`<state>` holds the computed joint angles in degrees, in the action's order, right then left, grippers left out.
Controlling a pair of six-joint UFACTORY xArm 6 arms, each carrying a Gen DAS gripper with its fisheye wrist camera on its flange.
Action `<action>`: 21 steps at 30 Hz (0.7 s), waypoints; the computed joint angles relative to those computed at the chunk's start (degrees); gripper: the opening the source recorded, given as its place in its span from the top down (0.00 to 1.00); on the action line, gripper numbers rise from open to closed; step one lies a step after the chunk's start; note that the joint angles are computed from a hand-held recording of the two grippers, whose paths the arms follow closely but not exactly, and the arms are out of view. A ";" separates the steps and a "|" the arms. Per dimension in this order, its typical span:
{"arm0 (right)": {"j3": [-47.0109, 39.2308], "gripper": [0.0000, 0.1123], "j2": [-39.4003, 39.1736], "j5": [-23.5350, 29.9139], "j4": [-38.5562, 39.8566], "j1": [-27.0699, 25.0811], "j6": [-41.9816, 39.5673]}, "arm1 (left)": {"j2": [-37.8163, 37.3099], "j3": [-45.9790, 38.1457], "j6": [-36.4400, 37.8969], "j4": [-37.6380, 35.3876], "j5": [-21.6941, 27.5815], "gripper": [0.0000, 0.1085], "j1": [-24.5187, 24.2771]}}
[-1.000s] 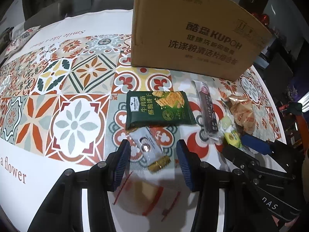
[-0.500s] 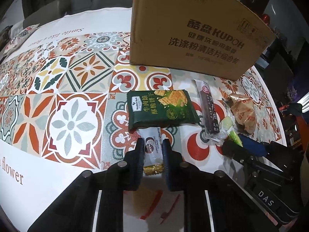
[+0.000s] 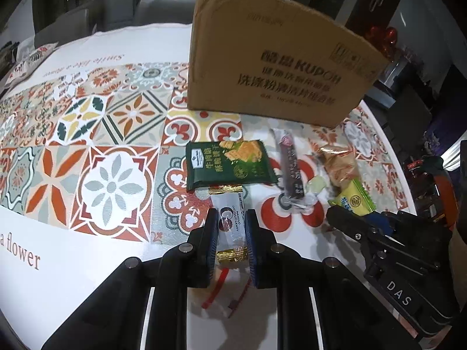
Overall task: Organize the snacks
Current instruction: 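Grasp the white-and-gold candy bar with the left tool while the right tool grasps a gold packet, then carry both snacks into the cardboard box and open both tools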
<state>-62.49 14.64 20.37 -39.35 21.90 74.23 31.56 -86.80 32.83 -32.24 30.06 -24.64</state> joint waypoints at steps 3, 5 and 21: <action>0.19 0.87 -1.01 -0.08 -1.06 0.21 0.98 | -1.30 0.90 1.65 -1.75 -0.14 0.82 0.02; 0.46 0.87 -1.77 -0.08 -1.68 0.34 1.55 | -2.28 1.64 2.75 -2.61 -0.49 0.82 -0.06; 0.06 0.87 -8.39 3.08 -11.69 1.00 7.30 | -8.12 1.84 11.74 -10.51 -2.78 0.82 -0.90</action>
